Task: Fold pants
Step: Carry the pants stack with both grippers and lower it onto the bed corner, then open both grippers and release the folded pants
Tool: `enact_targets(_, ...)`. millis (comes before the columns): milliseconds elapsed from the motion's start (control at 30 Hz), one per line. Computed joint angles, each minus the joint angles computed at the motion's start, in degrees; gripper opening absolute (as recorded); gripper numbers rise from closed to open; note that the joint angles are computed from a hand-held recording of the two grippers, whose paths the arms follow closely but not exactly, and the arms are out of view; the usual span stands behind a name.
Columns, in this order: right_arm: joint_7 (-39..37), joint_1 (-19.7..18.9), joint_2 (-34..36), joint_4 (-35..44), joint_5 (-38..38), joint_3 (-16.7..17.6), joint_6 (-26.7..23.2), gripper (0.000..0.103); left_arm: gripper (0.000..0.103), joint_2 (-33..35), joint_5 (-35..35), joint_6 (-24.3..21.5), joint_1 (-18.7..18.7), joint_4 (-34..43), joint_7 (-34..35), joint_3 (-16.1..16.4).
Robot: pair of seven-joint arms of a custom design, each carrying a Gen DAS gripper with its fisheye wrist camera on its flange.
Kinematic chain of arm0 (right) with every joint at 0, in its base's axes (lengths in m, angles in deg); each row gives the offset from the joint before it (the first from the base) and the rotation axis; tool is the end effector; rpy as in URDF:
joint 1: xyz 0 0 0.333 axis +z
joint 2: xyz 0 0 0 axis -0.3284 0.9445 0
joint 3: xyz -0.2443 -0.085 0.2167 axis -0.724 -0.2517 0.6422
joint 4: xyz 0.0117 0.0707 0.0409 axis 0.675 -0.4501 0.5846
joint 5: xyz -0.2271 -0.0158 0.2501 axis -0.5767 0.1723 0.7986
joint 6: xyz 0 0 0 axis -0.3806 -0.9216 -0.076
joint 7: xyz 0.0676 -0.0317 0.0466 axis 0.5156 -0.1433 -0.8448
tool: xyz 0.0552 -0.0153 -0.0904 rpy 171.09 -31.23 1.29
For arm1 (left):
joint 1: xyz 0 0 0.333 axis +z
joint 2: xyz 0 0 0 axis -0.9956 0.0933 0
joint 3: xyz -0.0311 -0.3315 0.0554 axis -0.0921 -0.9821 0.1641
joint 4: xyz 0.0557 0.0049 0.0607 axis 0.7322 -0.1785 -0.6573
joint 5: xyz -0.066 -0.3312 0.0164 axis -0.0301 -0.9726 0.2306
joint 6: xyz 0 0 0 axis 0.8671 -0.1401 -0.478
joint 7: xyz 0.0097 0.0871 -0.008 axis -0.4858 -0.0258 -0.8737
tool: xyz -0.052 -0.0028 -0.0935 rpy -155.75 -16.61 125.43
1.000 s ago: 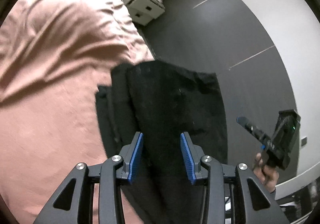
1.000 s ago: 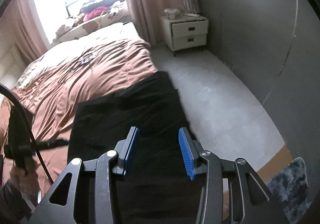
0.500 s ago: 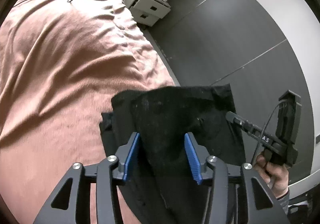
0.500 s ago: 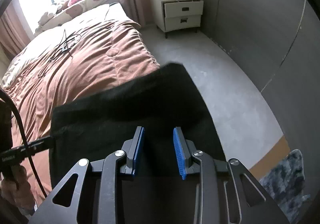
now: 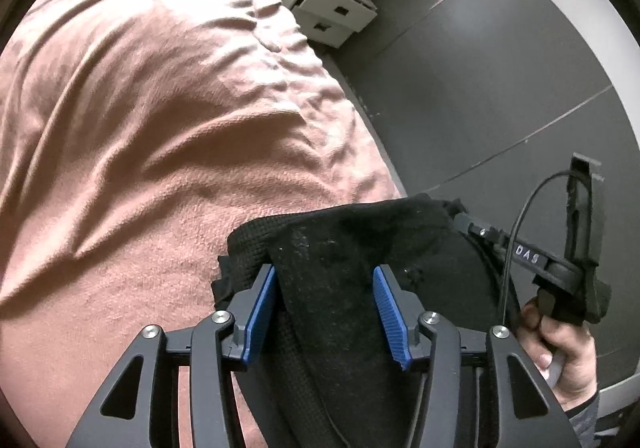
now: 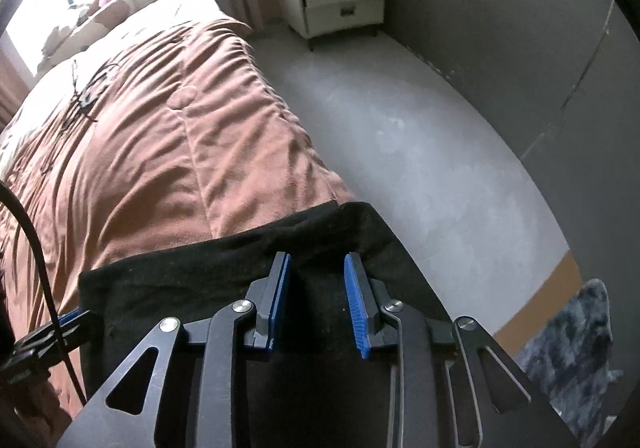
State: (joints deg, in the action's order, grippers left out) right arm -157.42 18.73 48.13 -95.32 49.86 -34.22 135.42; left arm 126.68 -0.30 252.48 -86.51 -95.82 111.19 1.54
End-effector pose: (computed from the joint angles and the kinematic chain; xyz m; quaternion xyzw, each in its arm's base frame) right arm 0.3091 0.3959 0.4878 -0.5789 0.7755 -0.1770 0.1794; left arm 0.5611 -0.3858 0.3162 0.5989 -0.7223 0.3322 0.0961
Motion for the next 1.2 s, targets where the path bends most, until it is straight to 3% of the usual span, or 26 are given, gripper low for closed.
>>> enact_targets(67, 0.5, 0.7, -1.0, 1.1, -1.0, 0.8, -2.6, 0.025, 0.053, -1.2, 0.1, 0.2, 0.4, -1.3, -0.1, -0.3)
enact_targets(133, 0.3, 1.3, -2.0, 1.2, -1.8, 1.4, -3.6, 0.025, 0.053, -1.8, 0.0, 1.5, 2.8, -3.5, 0.7, -2.8)
enact_targets(233, 0.1, 2.5, -4.6, -0.7, -1.3, 2.4, -3.9, 0.025, 0.053, -3.4, 0.6, 2.0, 3.4, -5.7, 0.1, -3.3)
enact_targets(633, 4.9, 6.4, -15.4, -10.9, 6.9, 5.5, -10.3, 0.021, 0.053, -6.9, 2.9, 2.8, 7.6, -13.2, 0.1, -8.3)
enact_targets(833, 7.3, 8.7, -15.3, -4.9, 9.6, 8.8, -23.7, 0.021, 0.053, -11.5, 3.4, 2.8, 9.6, -16.9, 0.3, -9.9)
enact_targets(1033, 12.6, 12.1, -12.4, 1.5, 6.5, 12.3, -27.7, 0.024, 0.056, -16.2, 2.7, 3.0, 15.5, -22.3, 1.8, -15.5)
enact_targets(1100, 14.2, 13.3, -11.2, 3.5, 6.0, 13.0, -28.5, 0.032, 0.057, -18.6, 2.5, 2.8, 18.8, -24.4, 2.5, -18.5)
enact_targets(1167, 16.3, 14.9, -9.9, 6.4, 5.6, 14.6, -32.3, 0.063, 0.060, -20.4, 1.9, 2.5, 22.1, -26.1, 3.2, -21.8)
enact_targets(1200, 17.2, 15.6, -8.4, 8.8, 4.8, 15.4, -34.6, 0.067, 0.063, -22.2, 1.5, 2.3, 25.1, -27.4, 3.5, -24.7)
